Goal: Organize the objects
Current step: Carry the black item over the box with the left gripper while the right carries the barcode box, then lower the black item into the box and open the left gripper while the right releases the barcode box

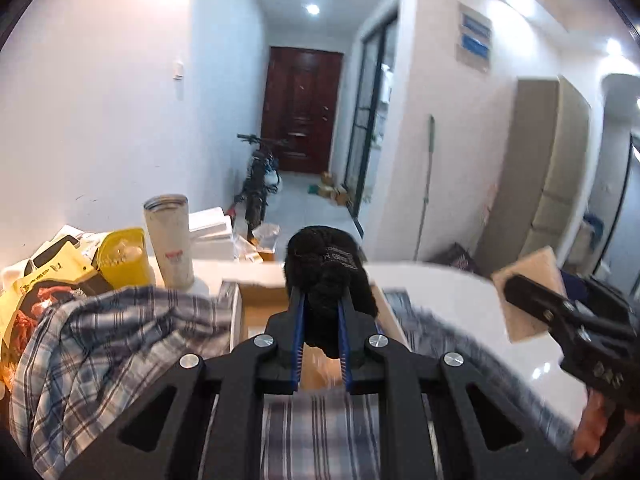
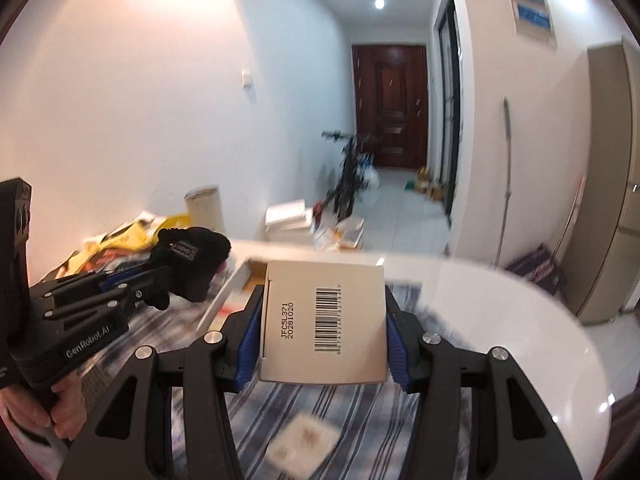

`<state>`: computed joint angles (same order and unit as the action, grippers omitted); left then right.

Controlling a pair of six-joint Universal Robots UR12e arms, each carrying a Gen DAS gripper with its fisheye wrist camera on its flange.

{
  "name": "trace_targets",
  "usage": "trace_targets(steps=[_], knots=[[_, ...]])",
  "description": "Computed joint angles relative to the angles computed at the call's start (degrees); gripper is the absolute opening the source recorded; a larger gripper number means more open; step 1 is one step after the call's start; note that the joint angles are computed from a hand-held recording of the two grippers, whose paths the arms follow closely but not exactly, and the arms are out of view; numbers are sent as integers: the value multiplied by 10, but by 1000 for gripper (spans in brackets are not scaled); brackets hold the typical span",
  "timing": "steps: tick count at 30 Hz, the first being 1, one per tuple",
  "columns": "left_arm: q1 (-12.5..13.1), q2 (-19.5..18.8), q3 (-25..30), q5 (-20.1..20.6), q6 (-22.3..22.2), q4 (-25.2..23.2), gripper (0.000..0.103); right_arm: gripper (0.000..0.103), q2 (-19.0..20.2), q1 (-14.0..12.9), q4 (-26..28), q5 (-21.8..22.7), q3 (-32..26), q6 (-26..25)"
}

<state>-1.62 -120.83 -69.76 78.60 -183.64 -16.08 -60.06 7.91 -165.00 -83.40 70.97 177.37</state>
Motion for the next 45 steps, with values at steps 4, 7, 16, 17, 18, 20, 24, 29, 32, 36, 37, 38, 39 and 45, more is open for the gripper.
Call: trace_targets(steps=[4, 7, 16, 17, 18, 20, 24, 29, 32, 36, 37, 38, 39, 45], knots=[[1, -31, 65, 2, -24, -27, 15, 51, 25, 0, 11, 1, -57, 27], [4, -61, 125, -10, -29, -66, 15, 51, 53, 4, 33, -12, -113, 52], [13, -111, 179, -13, -35, -126, 15, 51, 109, 9, 43, -15, -178, 42], [12, -118, 187, -2, -33, -133, 15, 51, 114, 8, 41, -14, -178, 40], [12, -123, 191, 0, -31, -136, 15, 51, 122, 7, 48, -13, -182, 33], [12, -135, 205, -7, -17, -155, 15, 51, 133, 3, 61, -3, -189, 21], [8, -149, 209, 10, -12, -153, 15, 51, 152, -5, 76, 13, -202, 33], [5, -169, 227, 22, 14, -185, 15, 51, 164, -8, 115, 11, -218, 35], [1, -183, 248, 45, 24, -230, 15, 51, 163, -9, 125, 18, -219, 33], [2, -191, 259, 50, 19, -263, 15, 51, 162, -10, 128, 37, -219, 27], [3, -191, 260, 48, 19, -265, 15, 51, 162, -9, 125, 34, -219, 24], [4, -191, 258, 46, 18, -264, 15, 51, 162, -9, 123, 32, -218, 22], [3, -190, 256, 47, 19, -262, 15, 51, 162, -9, 120, 30, -217, 23], [1, -181, 243, 53, 28, -228, 30, 51, 165, -10, 101, 24, -214, 33]])
